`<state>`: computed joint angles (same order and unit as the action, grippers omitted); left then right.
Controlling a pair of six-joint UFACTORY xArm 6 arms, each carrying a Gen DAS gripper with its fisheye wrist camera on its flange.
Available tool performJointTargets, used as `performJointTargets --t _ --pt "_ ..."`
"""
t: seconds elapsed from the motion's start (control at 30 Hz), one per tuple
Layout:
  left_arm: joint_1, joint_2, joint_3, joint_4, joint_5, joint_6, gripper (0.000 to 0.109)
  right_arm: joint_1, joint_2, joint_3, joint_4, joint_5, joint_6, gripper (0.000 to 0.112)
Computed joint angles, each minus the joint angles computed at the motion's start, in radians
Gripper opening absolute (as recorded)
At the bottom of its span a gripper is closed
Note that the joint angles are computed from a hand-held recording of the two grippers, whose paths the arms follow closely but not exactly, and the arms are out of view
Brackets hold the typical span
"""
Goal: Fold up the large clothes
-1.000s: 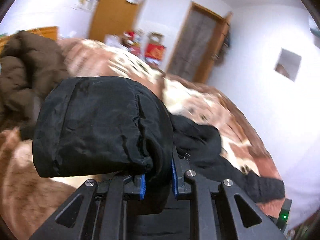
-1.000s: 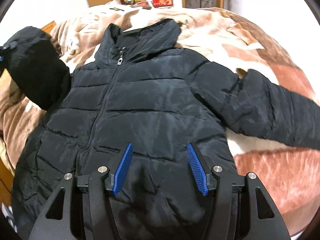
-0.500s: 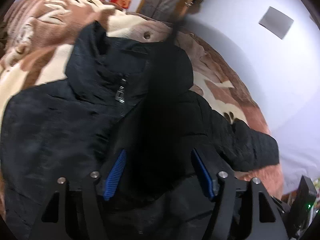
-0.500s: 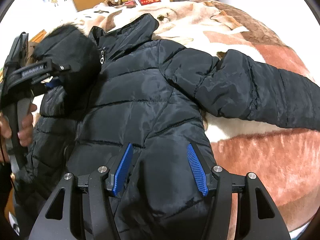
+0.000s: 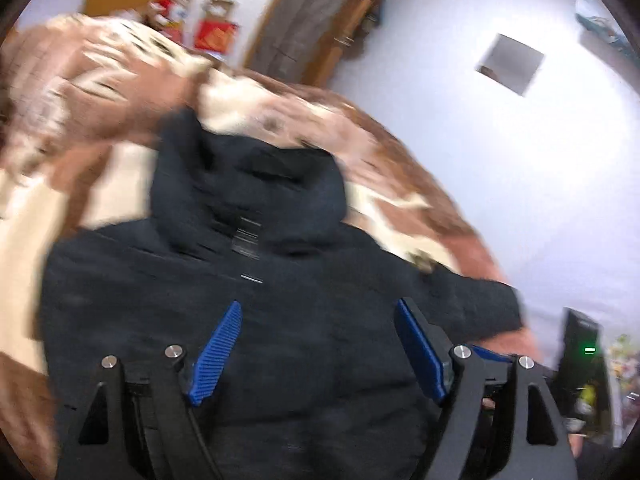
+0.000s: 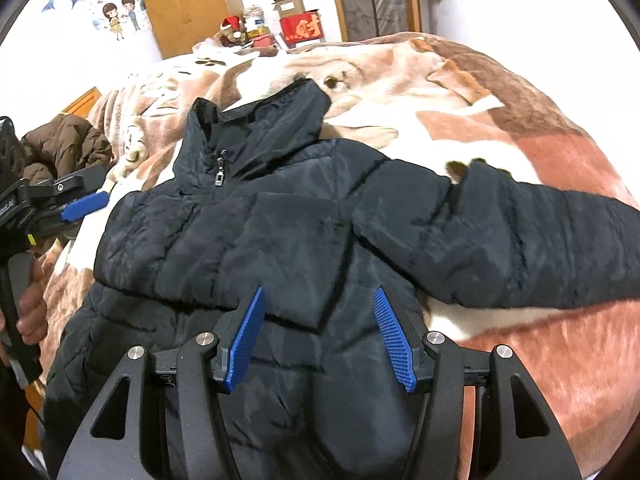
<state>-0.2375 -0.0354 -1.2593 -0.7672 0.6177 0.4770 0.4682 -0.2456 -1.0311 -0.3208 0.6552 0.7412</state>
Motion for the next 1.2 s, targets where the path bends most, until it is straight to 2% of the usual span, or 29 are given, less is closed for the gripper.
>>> performJointTargets --t 0.07,0.13,0.17,0.27,0.33,0.4,0.5,0.6,0.63,0.7,0.73,0.83,0.97,1.07,1.13,1.2 --pt "0.036 0.039 -0.006 0.109 -0.056 -0.090 0.080 -0.002 0.051 -0.030 0.020 -0.021 -0.032 0.057" --pt "0.081 0.090 -0.026 0.260 -0.074 -0.224 0.079 -0.010 0.132 -0.086 0.077 -0.012 -0.090 0.047" --pt "0.100 0.117 -0.038 0.328 -0.079 -0.278 0.076 -0.012 0.167 -0.111 0.091 -0.005 -0.109 0.040" --pt "0.148 0.202 -0.069 0.449 -0.050 -0.393 0.069 -0.029 0.294 -0.200 0.132 0.022 -0.158 0.038" --pt "0.169 0.228 -0.056 0.422 -0.041 -0.398 0.070 -0.047 0.354 -0.239 0.132 0.023 -0.164 0.037" --pt "0.167 0.219 -0.004 0.378 -0.087 -0.359 0.070 -0.062 0.397 -0.270 0.120 0.014 -0.170 0.037" --pt "0.153 0.209 0.036 0.390 -0.138 -0.357 0.070 -0.067 0.429 -0.302 0.090 0.020 -0.173 0.037" --pt "0.150 0.207 0.008 0.436 -0.089 -0.396 0.069 -0.063 0.401 -0.297 0.097 0.046 -0.165 0.037" --pt "0.154 0.195 0.002 0.414 -0.067 -0.379 0.069 -0.063 0.370 -0.277 0.098 0.035 -0.155 0.037" --pt "0.167 0.173 -0.002 0.312 -0.076 -0.282 0.069 -0.068 0.328 -0.244 0.096 -0.022 -0.149 0.037" --pt "0.170 0.169 -0.010 0.308 -0.093 -0.263 0.069 -0.069 0.315 -0.239 0.071 -0.039 -0.136 0.037" --pt "0.175 0.223 -0.078 0.431 -0.137 -0.337 0.069 -0.084 0.356 -0.300 0.060 -0.030 -0.138 0.037" --pt "0.184 0.375 -0.216 0.531 -0.058 -0.432 0.072 -0.115 0.474 -0.393 0.134 0.055 -0.194 0.037" --pt "0.176 0.389 -0.182 0.536 -0.110 -0.422 0.076 -0.122 0.476 -0.349 0.142 0.005 -0.215 0.037" --pt "0.174 0.385 -0.172 0.545 -0.120 -0.436 0.076 -0.120 0.471 -0.349 0.133 0.016 -0.210 0.037" --pt "0.178 0.374 -0.182 0.552 -0.089 -0.446 0.075 -0.119 0.458 -0.363 0.146 0.053 -0.211 0.037"
